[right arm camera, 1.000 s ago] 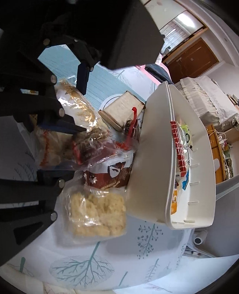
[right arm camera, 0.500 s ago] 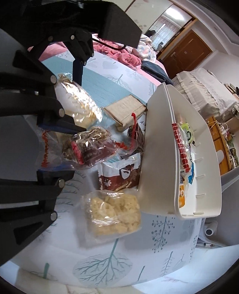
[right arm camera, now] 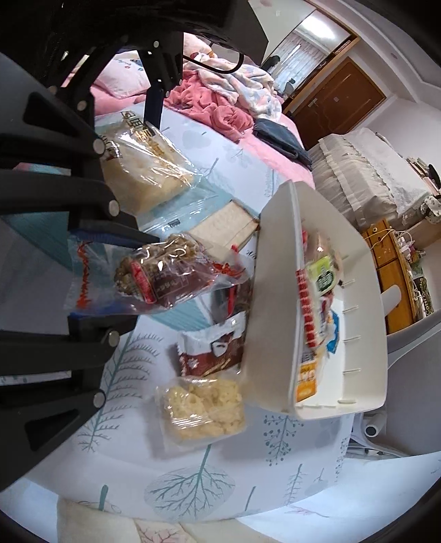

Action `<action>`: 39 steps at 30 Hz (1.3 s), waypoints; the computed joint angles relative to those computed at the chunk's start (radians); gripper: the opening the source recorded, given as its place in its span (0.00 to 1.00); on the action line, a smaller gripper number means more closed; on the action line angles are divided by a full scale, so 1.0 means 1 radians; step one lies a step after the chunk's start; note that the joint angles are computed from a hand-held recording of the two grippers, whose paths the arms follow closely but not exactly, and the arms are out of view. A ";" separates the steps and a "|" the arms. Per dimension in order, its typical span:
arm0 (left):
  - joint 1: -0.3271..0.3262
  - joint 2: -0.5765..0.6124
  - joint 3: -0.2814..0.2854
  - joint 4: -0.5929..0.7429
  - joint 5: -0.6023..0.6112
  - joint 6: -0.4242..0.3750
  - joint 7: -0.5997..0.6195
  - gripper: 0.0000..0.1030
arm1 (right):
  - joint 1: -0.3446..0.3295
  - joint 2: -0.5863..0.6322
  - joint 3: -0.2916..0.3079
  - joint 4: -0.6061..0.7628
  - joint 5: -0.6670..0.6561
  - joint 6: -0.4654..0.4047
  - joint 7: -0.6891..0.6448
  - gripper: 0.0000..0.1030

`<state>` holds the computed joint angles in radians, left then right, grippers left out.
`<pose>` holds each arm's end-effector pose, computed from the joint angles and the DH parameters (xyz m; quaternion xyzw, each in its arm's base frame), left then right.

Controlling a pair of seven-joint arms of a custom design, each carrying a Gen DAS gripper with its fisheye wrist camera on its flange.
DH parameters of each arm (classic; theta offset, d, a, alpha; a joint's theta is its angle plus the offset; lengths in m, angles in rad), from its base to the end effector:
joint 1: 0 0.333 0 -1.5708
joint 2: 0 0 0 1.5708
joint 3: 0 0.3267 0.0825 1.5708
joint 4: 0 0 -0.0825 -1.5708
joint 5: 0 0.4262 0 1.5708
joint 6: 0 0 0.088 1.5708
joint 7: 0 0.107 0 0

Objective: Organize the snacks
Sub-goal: 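Carry both bags into the white tray and open both tools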

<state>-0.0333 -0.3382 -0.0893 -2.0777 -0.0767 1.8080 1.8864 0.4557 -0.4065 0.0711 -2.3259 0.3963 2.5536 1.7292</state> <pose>0.4939 -0.0720 0.5769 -0.5443 0.8379 -0.0390 0.0116 0.4413 0.2545 0.5622 -0.7019 0.6270 -0.0045 0.3380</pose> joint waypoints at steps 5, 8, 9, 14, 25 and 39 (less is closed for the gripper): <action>0.017 0.014 0.024 0.097 -0.010 -0.072 0.017 0.76 | -0.016 0.016 0.013 0.051 -0.022 0.009 0.047 0.28; 0.029 0.046 0.037 0.176 -0.022 -0.112 0.050 0.76 | -0.036 0.041 0.027 0.098 -0.062 0.006 0.091 0.28; 0.033 0.061 0.038 0.204 -0.025 -0.123 0.060 0.76 | -0.042 0.050 0.033 0.113 -0.078 0.001 0.108 0.28; 0.051 0.144 0.044 0.351 -0.052 -0.171 0.107 0.76 | -0.058 0.089 0.046 0.173 -0.129 0.000 0.180 0.28; 0.090 0.364 0.025 0.648 -0.063 -0.162 0.154 0.76 | -0.095 0.197 0.059 0.298 -0.240 0.033 0.350 0.28; 0.104 0.571 -0.011 0.799 -0.077 -0.005 0.024 0.76 | -0.132 0.310 0.044 0.370 -0.364 0.098 0.533 0.28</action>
